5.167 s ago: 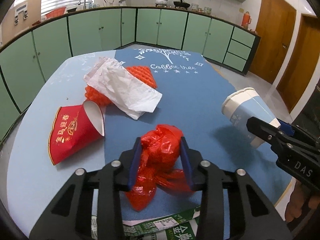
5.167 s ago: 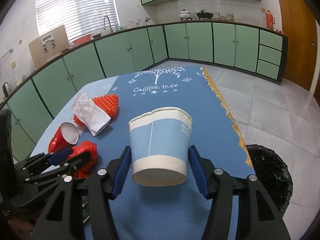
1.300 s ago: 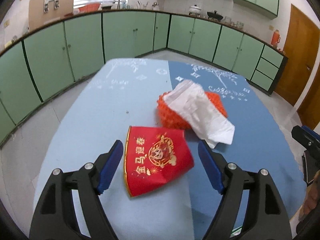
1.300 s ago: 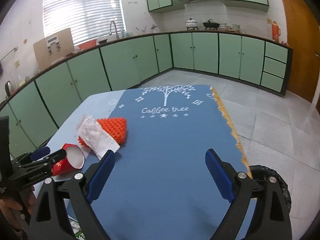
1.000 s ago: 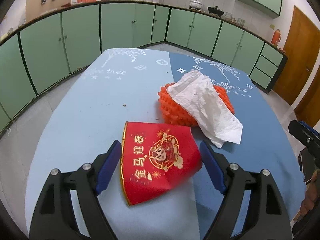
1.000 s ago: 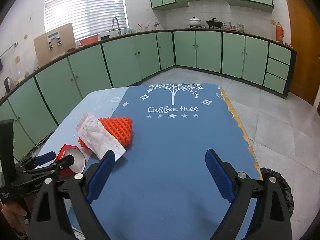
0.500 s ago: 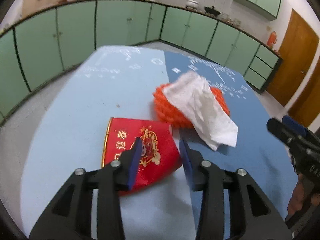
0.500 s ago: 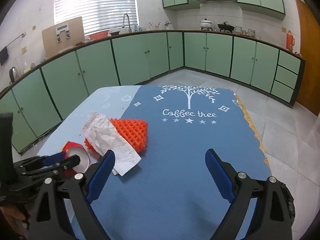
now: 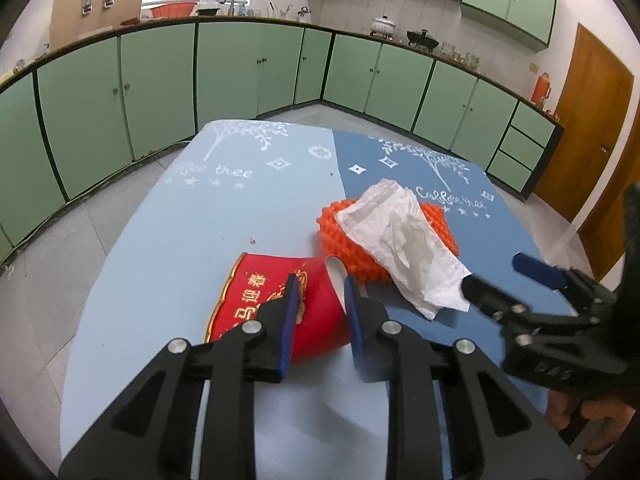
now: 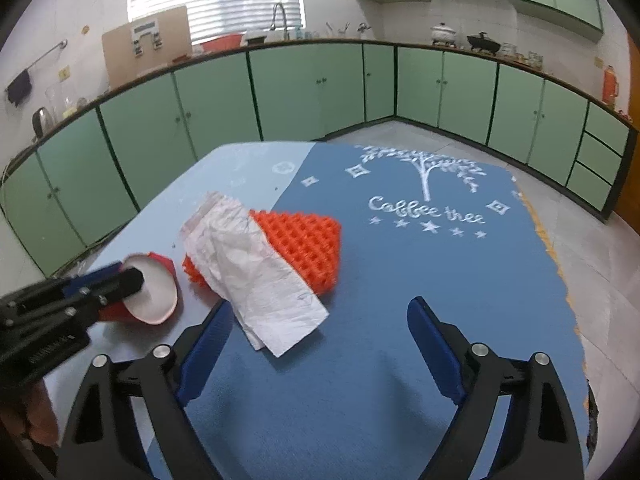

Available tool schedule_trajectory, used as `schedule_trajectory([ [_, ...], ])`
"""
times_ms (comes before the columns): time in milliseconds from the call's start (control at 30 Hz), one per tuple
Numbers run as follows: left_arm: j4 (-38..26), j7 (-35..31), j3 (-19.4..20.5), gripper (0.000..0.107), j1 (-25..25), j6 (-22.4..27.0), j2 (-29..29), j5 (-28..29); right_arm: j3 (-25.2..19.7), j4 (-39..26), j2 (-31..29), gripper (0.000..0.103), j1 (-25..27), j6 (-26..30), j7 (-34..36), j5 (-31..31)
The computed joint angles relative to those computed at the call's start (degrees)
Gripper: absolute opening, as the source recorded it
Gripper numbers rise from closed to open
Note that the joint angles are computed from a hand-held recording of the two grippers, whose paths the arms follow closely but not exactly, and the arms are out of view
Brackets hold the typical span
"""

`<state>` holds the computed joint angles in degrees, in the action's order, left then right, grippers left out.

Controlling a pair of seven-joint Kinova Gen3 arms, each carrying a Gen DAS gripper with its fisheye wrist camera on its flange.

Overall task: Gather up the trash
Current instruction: 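Grasp the white tissue with the right tool while the left tool grasps the red paper cup, then carry the tissue and red cup to the bin and open both tools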

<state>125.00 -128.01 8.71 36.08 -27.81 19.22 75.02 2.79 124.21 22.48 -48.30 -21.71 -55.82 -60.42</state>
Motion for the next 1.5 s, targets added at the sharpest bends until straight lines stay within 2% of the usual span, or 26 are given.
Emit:
schedule_trajectory([
  [133,0.33,1.06,-0.14,0.02,-0.29,0.27,-0.27,-1.3,1.02,-1.9,1.86,0.086,-0.07,2.2,0.99,-0.14],
  [200,0.31,1.19,-0.25,0.02,-0.2,0.49,-0.07,-2.05,1.46,-2.73,2.53,0.073,0.25,4.3,0.89,0.8],
  [267,0.01,-0.08,-0.66,0.021,-0.36,1.92,0.15,-1.71,0.8,-3.41,2.96,0.055,2.09,7.03,-1.63,4.33],
  [300,0.05,-0.08,-0.78,0.021,-0.67,2.84,0.15,-1.9,0.44,-3.51,3.04,0.049,2.85,7.89,-2.97,5.97],
  [333,-0.06,0.08,-0.63,0.022,-1.65,4.46,0.19,-1.9,-0.07,-3.67,3.15,0.036,3.72,8.88,-4.17,7.67],
  [367,0.1,0.95,-1.23,0.025,-1.57,5.15,0.13,-2.56,-0.17,-3.76,3.25,0.028,4.05,9.53,-5.06,8.89],
  [400,0.22,1.29,-1.54,0.029,-1.58,5.56,0.05,-2.57,-0.41,-3.74,3.27,0.024,4.45,10.08,-5.93,10.19],
  [467,0.64,1.33,-2.13,0.037,-1.03,5.33,-0.17,-2.12,-0.49,-3.16,3.03,0.008,4.28,9.74,-7.57,12.25],
  [600,2.27,2.42,-2.11,0.055,-0.43,3.69,-1.16,-2.54,-0.43,-1.22,1.51,0.004,3.69,7.85,-11.36,15.91],
  [700,3.19,2.93,-2.03,0.068,-1.03,3.66,-1.42,-2.93,1.34,0.81,-0.45,0.003,1.71,6.04,-13.66,17.3],
  [800,3.11,3.14,-2.67,0.075,-1.88,5.47,-1.0,-3.66,3.07,2.9,-2.75,0.003,0.23,4.62,-14.69,17.14],
  [900,2.04,0.57,-3.56,0.08,-1.74,6.69,-0.01,-1.85,4.45,4.22,-4.35,0.003,-0.66,4.07,-12.93,14.43],
  [1033,0.63,-0.36,-4.22,0.081,-3.45,11.15,1.51,-2.32,4.17,5.55,-5.45,0.003,0.1,3.45,-10.63,10.93],
  [1200,0.25,1.57,-6.44,0.08,-1.93,12.32,2.18,-4.29,2.24,6.13,-5.5,0.003,2.12,2.89,-9.02,9.27],
  [1367,0.79,2.42,-7.85,0.079,0.69,10.13,1.77,-4.67,0.91,6.16,-5.5,0.003,3.35,2.35,-8.92,9.3],
  [1500,1.8,0.84,-6.35,0.079,1.97,5.82,-0.07,-3.01,0.18,6.78,-6.34,0.003,3.63,1.26,-8.63,8.6],
])
